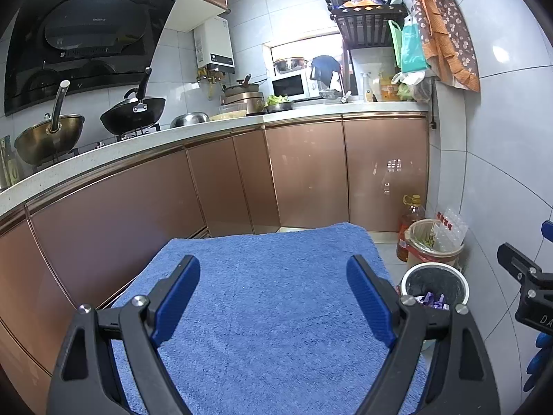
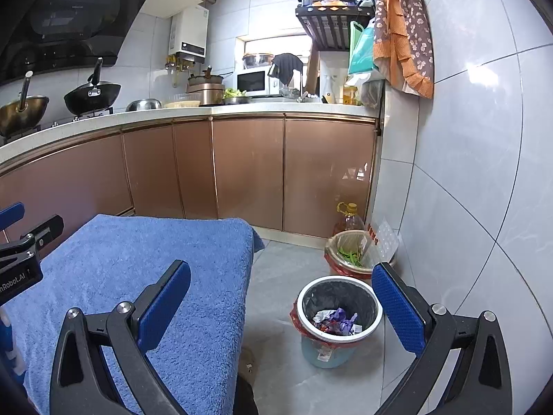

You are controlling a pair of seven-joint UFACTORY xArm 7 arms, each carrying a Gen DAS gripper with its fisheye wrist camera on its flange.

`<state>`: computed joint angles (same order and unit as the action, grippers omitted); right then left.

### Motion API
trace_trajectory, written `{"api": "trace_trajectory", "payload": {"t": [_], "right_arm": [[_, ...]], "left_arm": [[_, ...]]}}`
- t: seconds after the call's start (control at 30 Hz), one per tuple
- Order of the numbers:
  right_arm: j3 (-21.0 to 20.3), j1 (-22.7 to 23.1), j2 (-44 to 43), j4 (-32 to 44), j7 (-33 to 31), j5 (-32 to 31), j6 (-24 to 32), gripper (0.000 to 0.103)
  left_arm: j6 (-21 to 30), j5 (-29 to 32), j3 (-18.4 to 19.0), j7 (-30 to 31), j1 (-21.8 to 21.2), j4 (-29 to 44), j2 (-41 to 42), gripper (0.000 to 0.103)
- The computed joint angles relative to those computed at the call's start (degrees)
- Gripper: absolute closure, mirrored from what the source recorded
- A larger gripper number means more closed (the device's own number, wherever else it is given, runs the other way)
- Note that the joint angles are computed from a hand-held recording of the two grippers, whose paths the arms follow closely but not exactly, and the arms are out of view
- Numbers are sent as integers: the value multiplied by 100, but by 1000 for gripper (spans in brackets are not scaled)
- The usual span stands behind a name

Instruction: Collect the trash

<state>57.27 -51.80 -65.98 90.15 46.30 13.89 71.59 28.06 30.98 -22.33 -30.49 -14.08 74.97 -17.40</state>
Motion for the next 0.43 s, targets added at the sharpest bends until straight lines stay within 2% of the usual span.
{"api": "trace_trajectory", "payload": {"t": [0.43], "right_arm": [[-41,84,-45,-95,57,-55,-152,0]], "left_arm": [[-94,-113,34,151,-5,-52,-121,17]]}}
